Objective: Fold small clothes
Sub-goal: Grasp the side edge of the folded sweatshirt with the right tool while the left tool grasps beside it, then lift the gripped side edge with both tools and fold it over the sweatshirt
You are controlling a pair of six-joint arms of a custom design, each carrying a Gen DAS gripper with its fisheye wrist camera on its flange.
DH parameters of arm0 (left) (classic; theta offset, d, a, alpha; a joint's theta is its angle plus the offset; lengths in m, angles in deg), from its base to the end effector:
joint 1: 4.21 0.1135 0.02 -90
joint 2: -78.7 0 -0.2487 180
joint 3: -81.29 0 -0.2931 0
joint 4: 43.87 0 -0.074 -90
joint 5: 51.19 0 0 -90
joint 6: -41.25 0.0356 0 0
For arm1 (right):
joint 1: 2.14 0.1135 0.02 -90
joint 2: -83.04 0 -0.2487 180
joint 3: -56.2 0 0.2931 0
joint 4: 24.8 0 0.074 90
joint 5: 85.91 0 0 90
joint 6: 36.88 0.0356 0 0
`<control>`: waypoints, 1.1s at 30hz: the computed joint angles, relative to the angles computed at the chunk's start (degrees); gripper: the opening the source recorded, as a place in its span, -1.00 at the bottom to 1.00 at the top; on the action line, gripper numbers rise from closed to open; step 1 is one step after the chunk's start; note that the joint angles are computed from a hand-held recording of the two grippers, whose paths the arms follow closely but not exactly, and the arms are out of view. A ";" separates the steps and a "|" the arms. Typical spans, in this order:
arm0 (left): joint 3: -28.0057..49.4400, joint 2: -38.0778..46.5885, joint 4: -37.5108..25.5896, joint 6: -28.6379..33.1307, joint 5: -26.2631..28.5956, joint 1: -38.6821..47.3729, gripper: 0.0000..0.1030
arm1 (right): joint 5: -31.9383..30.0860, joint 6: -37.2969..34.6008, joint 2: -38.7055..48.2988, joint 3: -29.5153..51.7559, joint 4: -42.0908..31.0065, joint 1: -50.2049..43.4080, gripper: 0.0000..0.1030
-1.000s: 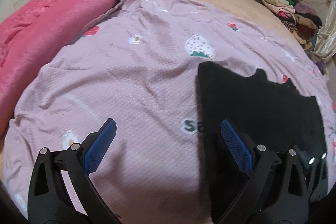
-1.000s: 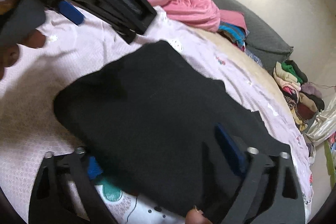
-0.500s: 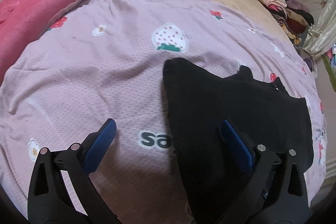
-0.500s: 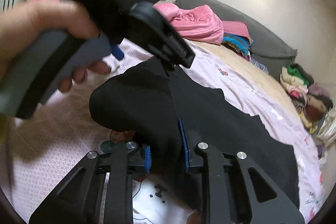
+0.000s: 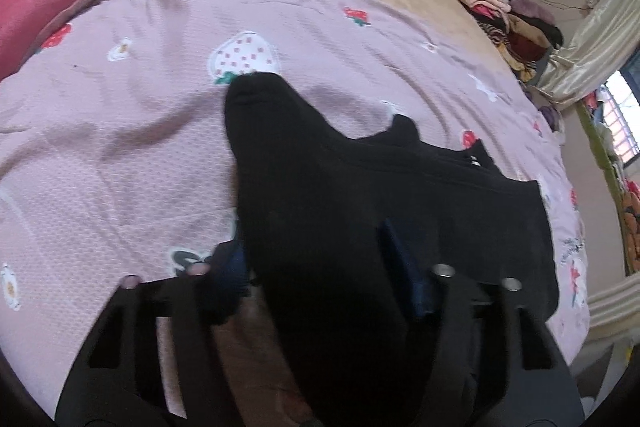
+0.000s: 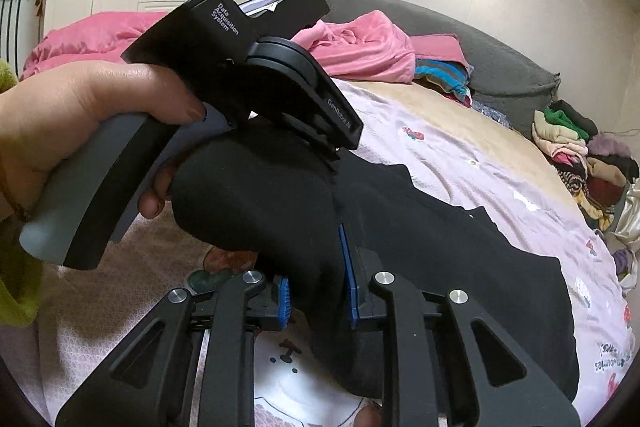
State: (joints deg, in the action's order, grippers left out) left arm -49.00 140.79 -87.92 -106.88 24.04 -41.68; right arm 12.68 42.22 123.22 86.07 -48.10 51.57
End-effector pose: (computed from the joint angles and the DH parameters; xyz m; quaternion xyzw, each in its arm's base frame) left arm 0.2038 -0.1448 0.1801 -0.2068 0.9274 -0.1295 0.2835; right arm 0.1282 0.1656 0.1611 -0.4398 0.7617 0.1105 0.4627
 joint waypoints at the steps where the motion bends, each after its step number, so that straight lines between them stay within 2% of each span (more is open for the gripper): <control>1: 0.14 0.18 0.57 0.21 0.21 -0.25 -0.38 | -0.08 0.04 -0.47 -0.05 -0.45 -0.10 -0.63; 3: 0.27 0.20 1.12 0.60 0.49 -0.57 -0.55 | -0.75 -0.49 -0.94 0.10 -1.41 -0.71 -0.63; 7: 2.06 0.27 -0.07 0.17 -1.56 -3.02 -0.67 | -1.36 -0.93 -1.19 0.73 -1.74 -1.86 -0.64; 10: 3.68 0.13 -1.59 -0.28 -3.33 -4.68 -0.68 | -1.89 -0.40 -4.14 0.24 -3.34 -2.83 -0.65; 13: 5.93 0.88 -2.96 -1.01 -5.50 -7.03 -0.68 | 0.10 -1.43 -9.70 -1.35 -5.54 -2.55 -0.66; 21: 14.38 5.94 -6.80 -1.80 -11.18 -12.89 -0.68 | -0.78 -1.26 -25.76 -4.18 -15.29 -6.01 -0.68; 25: 17.85 8.36 -7.95 -1.84 -12.47 -14.43 -0.68 | -2.63 -1.84 -30.31 -3.88 -18.90 -9.07 -0.68; 33: 24.25 13.66 -10.09 -2.11 -14.47 -16.93 -0.68 | -10.13 -3.45 -37.01 -3.93 -24.08 -18.60 -0.69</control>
State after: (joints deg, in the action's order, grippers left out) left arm -24.75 154.45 -98.02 -108.99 9.58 -58.61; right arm 2.55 38.77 86.21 82.14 -72.18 32.97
